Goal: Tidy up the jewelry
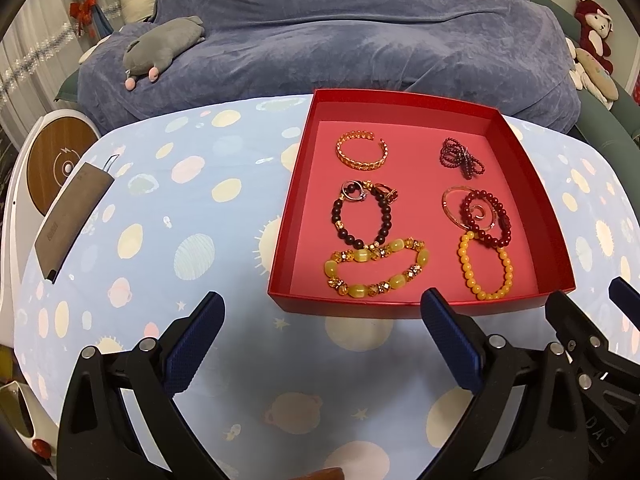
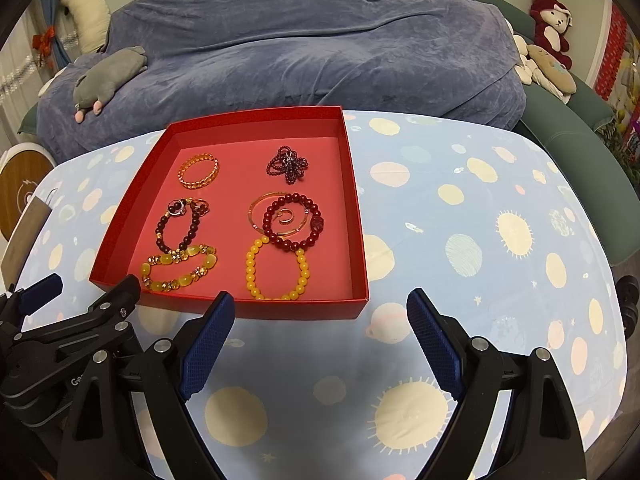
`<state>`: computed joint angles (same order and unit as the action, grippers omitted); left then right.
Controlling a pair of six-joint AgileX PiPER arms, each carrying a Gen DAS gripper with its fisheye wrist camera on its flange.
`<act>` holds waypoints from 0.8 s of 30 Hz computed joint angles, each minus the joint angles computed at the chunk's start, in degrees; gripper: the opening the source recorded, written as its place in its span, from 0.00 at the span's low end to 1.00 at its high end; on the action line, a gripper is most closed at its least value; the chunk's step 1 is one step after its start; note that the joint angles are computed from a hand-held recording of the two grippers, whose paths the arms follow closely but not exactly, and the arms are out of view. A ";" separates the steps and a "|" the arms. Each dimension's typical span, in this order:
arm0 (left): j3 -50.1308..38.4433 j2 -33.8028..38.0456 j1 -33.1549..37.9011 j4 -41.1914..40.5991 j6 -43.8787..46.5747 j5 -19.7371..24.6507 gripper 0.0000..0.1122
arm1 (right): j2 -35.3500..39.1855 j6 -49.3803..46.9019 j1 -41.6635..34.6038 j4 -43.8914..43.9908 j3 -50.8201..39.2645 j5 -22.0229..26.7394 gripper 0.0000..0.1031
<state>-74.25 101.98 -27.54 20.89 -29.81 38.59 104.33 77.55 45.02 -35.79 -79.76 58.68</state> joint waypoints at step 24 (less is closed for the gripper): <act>-0.89 0.70 -0.26 -1.67 1.38 0.18 0.83 | -1.12 0.88 -0.04 -0.51 1.38 -0.29 0.81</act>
<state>-75.14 102.68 -27.80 19.22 -28.43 38.77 103.21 78.43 44.97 -36.30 -78.38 58.39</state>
